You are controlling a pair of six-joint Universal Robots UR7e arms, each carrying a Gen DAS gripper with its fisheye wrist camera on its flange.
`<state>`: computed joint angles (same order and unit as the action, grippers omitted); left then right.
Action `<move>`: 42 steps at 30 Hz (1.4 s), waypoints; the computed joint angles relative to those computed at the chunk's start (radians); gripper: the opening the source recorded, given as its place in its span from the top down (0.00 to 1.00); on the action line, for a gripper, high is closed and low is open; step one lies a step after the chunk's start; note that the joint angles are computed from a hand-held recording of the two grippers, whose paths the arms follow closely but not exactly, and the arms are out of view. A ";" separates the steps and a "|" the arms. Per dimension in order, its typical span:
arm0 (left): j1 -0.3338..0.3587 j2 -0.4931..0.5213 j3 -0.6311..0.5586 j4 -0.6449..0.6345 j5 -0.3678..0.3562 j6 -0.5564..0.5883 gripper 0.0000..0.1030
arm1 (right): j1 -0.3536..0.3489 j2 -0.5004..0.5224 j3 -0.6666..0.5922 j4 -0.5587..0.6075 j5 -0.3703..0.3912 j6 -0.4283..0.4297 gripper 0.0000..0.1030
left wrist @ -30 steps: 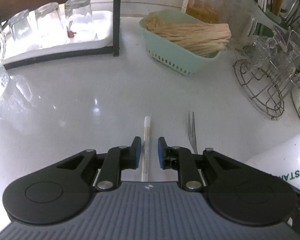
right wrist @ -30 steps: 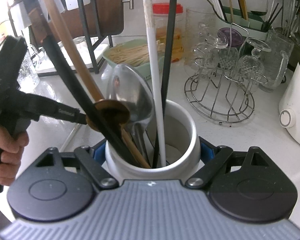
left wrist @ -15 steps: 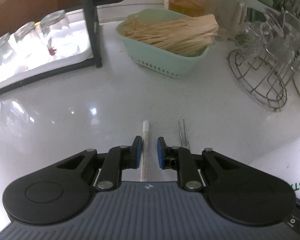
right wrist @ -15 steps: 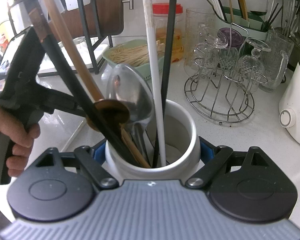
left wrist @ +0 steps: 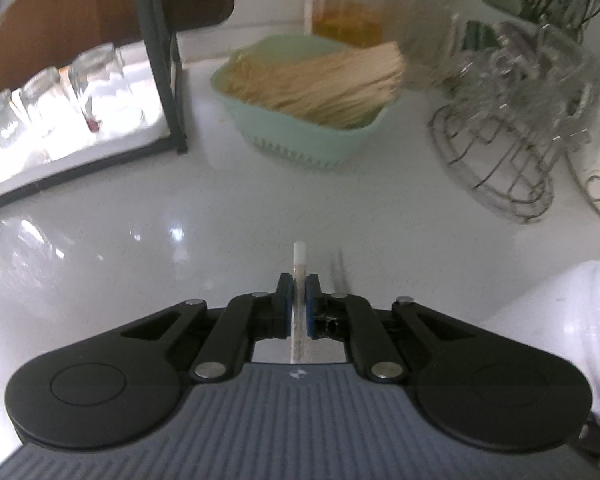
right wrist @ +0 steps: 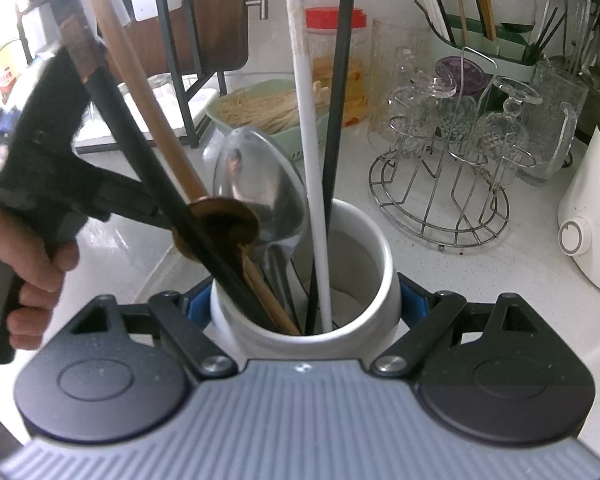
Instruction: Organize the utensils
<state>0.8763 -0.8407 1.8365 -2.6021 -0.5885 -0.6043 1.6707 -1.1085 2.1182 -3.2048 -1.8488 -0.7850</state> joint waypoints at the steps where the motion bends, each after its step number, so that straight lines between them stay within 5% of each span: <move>1: -0.007 -0.007 0.005 -0.009 -0.001 -0.002 0.93 | 0.001 0.001 -0.004 0.006 -0.002 -0.001 0.12; 23: -0.296 -0.181 0.142 0.130 0.105 -0.345 0.93 | -0.012 0.016 -0.054 0.089 0.047 -0.050 0.12; 42: -0.442 -0.186 0.104 0.141 0.175 -0.280 0.93 | -0.042 -0.001 -0.061 0.139 0.125 -0.122 0.12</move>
